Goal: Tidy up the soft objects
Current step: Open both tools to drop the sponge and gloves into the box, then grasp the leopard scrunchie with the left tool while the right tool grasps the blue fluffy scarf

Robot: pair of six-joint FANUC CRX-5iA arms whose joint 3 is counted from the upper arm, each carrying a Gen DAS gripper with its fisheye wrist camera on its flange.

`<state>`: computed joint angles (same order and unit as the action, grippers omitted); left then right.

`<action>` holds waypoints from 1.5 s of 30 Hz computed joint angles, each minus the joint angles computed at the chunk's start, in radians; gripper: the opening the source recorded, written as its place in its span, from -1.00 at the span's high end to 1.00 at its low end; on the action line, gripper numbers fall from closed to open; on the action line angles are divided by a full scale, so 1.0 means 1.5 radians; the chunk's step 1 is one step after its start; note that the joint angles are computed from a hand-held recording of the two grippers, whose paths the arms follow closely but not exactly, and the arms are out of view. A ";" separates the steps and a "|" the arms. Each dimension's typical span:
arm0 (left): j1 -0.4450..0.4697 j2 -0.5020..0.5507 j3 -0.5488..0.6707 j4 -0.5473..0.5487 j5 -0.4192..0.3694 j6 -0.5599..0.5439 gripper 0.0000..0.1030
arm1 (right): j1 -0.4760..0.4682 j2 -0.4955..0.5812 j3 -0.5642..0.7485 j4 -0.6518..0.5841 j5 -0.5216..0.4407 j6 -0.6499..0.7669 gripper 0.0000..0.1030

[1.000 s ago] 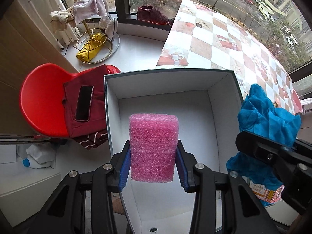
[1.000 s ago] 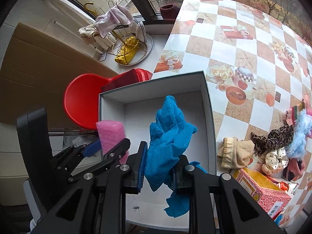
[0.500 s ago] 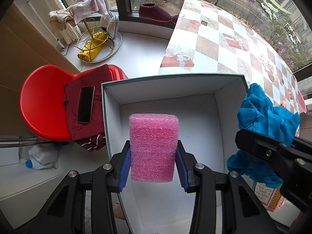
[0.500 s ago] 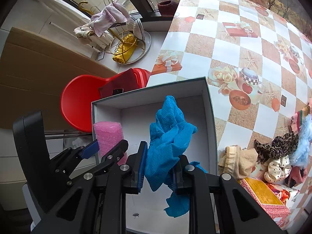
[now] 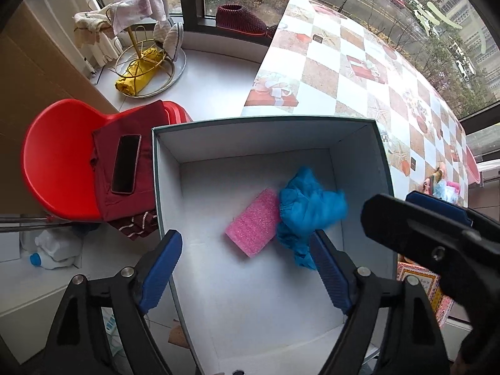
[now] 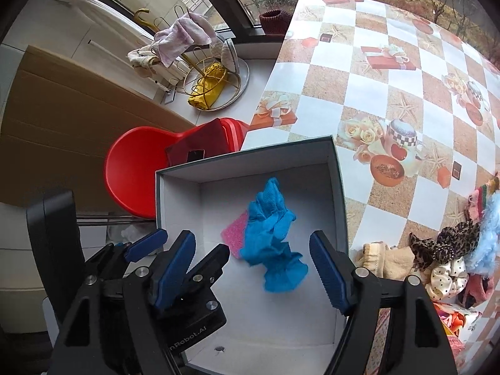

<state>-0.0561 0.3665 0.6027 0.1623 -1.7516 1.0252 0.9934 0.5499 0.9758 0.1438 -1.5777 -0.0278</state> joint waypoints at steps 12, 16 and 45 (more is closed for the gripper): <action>0.022 -0.005 0.009 0.078 -0.042 0.018 -0.78 | 0.032 -0.089 -0.103 0.058 0.039 -0.134 -1.00; 0.015 -0.013 0.013 0.101 -0.063 0.002 -0.78 | 0.056 -0.126 -0.140 0.083 0.039 -0.181 -1.00; -0.275 0.017 0.069 -0.059 -0.110 -0.053 -0.79 | 0.240 -0.594 -0.788 0.109 0.090 -0.791 -1.00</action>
<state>-0.4683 0.3919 0.7057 0.0740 -1.9168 0.9459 1.3538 -0.3410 -0.2063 0.3070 -1.4420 -1.2146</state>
